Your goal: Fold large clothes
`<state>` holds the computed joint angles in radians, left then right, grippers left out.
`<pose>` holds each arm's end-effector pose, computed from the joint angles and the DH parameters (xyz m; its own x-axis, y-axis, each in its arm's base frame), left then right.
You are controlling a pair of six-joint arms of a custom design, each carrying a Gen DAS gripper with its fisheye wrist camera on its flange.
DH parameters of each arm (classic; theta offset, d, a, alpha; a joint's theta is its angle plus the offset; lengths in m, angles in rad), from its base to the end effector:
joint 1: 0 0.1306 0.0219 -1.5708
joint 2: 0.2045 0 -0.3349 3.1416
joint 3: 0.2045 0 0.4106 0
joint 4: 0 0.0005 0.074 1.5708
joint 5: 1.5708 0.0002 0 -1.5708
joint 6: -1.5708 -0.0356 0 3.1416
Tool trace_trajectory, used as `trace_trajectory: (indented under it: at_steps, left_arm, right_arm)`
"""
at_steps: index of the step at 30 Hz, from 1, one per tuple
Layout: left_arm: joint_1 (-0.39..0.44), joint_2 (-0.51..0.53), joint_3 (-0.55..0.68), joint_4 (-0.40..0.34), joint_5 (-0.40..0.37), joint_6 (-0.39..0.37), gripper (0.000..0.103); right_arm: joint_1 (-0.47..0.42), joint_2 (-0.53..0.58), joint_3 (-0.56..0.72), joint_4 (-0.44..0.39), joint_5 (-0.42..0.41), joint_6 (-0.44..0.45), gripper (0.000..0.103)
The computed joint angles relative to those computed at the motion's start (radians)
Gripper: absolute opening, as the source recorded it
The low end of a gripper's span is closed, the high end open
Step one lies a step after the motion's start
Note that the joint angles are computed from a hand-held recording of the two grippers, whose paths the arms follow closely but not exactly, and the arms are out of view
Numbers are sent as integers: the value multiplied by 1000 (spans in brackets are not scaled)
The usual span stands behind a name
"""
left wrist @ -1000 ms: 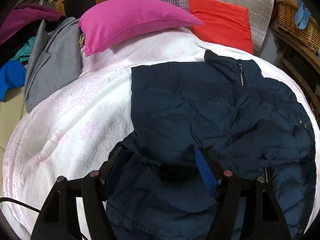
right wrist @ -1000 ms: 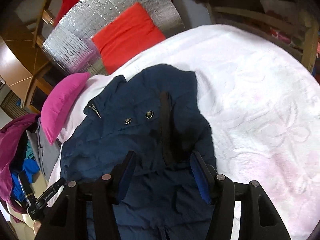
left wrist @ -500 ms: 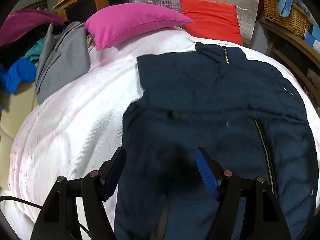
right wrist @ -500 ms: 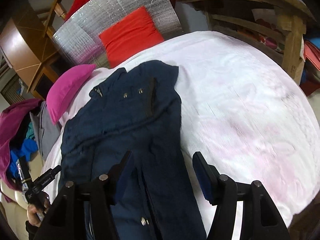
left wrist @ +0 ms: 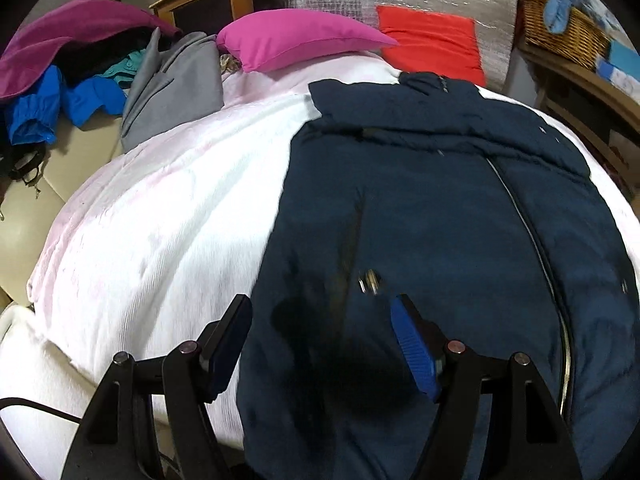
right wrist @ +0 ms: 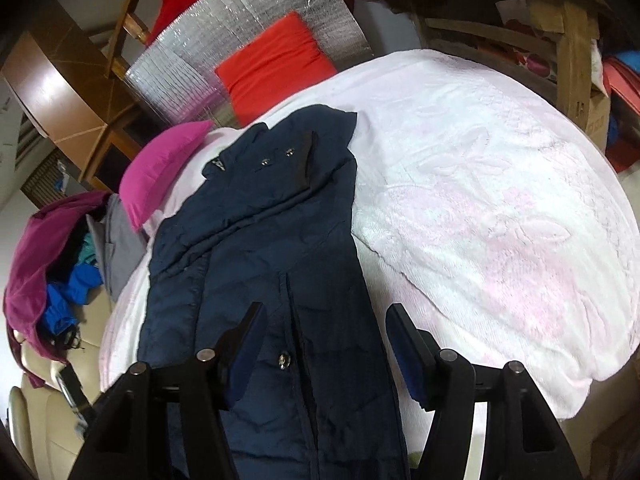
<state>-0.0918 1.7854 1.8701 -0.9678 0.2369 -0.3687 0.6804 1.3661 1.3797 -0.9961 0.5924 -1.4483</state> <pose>0.6326 -0.0671 0.3872 -0.6322 0.4100 -0.6575 0.4988 0.8646 0.0596 0.3935 0.2922 0.3848 -0.3579 0.7696 -0.5288 0.6075 0.6220 0.4940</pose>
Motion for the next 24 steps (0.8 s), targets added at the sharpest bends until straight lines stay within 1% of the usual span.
trace_trajectory:
  at_steps: [3, 5, 8, 11, 12, 13, 15, 17, 18, 19, 20, 22, 24]
  left_arm:
    - [1, -70, -106, 42, -22, -36, 73]
    - [4, -107, -157, 50, -30, -56, 73]
    - [20, -142, -192, 11, -8, -67, 73]
    - [42, -160, -198, -37, -11, -82, 73]
    - [52, -153, -180, -69, -7, -89, 73]
    - [64, -137, -148, -122, 3, -95, 74]
    - [84, -104, -86, -201, 11, -89, 74]
    - [103, -76, -34, -250, 11, -70, 74]
    - [114, -52, 6, -277, 16, -52, 76]
    - [120, -34, 36, -298, 19, -44, 81]
    - [124, -18, 62, -326, 20, -40, 82]
    - [134, 47, 154, -412, 37, -35, 82]
    - [140, 95, 218, -463, 47, -19, 82]
  right_arm:
    - [27, -32, -35, 11, 23, -14, 68]
    - [49, -53, -69, 26, 25, -39, 69]
    - [74, -69, -104, 41, 10, -66, 69]
    - [100, -79, -143, 67, -22, -93, 70]
    - [109, -77, -151, 70, -40, -98, 70]
    - [118, -72, -156, 68, -51, -104, 70]
    - [125, -70, -172, 79, -73, -110, 72]
    - [133, -71, -194, 101, -106, -128, 72]
    - [135, -72, -208, 114, -115, -142, 72]
    - [136, -76, -219, 125, -119, -150, 72]
    - [136, -79, -234, 146, -127, -161, 72]
    - [132, -86, -263, 201, -147, -170, 72]
    - [129, -84, -274, 231, -157, -171, 72]
